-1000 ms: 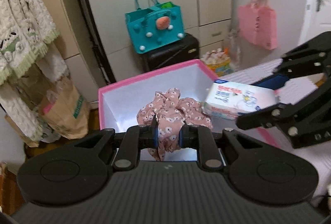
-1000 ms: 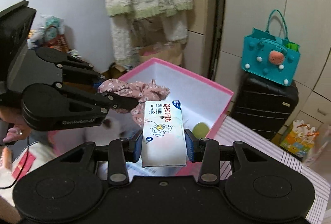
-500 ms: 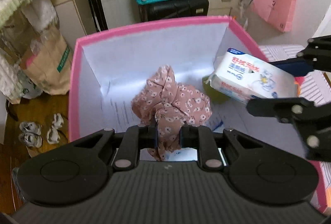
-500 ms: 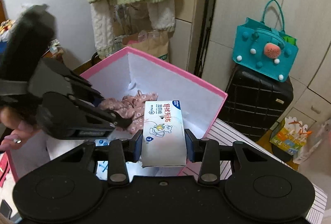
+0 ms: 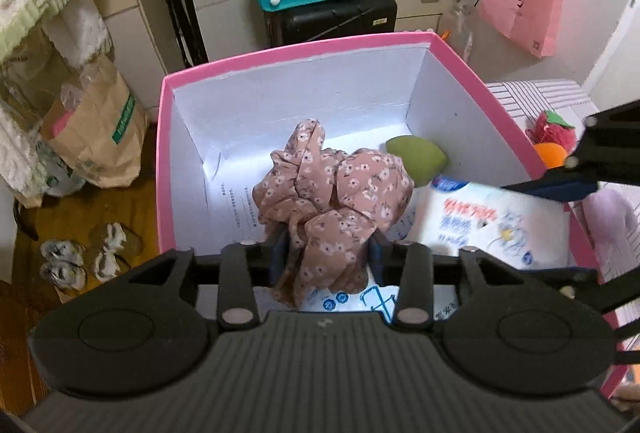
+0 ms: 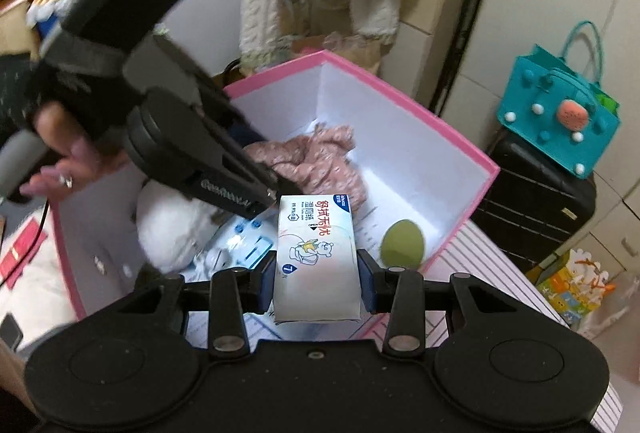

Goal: Organize soft objects
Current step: 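Lower the scrunchie and wipes packet into the pink box while opening both tools, then withdraw both tools from the box and turn toward the lavender bunny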

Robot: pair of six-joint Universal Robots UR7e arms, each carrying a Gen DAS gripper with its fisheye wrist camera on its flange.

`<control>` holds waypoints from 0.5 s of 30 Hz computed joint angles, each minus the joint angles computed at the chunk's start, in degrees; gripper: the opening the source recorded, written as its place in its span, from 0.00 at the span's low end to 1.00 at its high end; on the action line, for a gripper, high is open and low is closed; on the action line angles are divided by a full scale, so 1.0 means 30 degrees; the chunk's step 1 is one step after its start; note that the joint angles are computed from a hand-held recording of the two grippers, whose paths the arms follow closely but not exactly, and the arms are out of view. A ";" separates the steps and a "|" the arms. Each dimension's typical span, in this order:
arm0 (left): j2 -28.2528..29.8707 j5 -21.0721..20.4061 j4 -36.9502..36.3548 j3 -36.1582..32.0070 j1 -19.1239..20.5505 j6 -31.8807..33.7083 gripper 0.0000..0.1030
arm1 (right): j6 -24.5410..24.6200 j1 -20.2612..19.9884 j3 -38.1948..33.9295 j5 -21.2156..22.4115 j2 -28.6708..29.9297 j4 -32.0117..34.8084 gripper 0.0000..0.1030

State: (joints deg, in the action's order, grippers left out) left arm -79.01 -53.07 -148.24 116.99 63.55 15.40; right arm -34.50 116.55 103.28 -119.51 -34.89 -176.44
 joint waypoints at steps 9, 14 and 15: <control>-0.0752 0.1109 -0.4100 0.1803 -0.0963 0.1978 0.59 | -0.1021 0.0036 -0.0049 0.0539 0.0227 0.1167 0.44; -0.1730 0.1332 -0.3867 0.2375 -0.1421 0.1778 0.61 | -0.1502 -0.0106 0.0029 0.1220 0.0373 0.1222 0.45; -0.1928 0.1403 -0.3794 0.2518 -0.1513 0.1674 0.61 | -0.1602 -0.0132 -0.0064 0.1313 0.0485 0.1403 0.45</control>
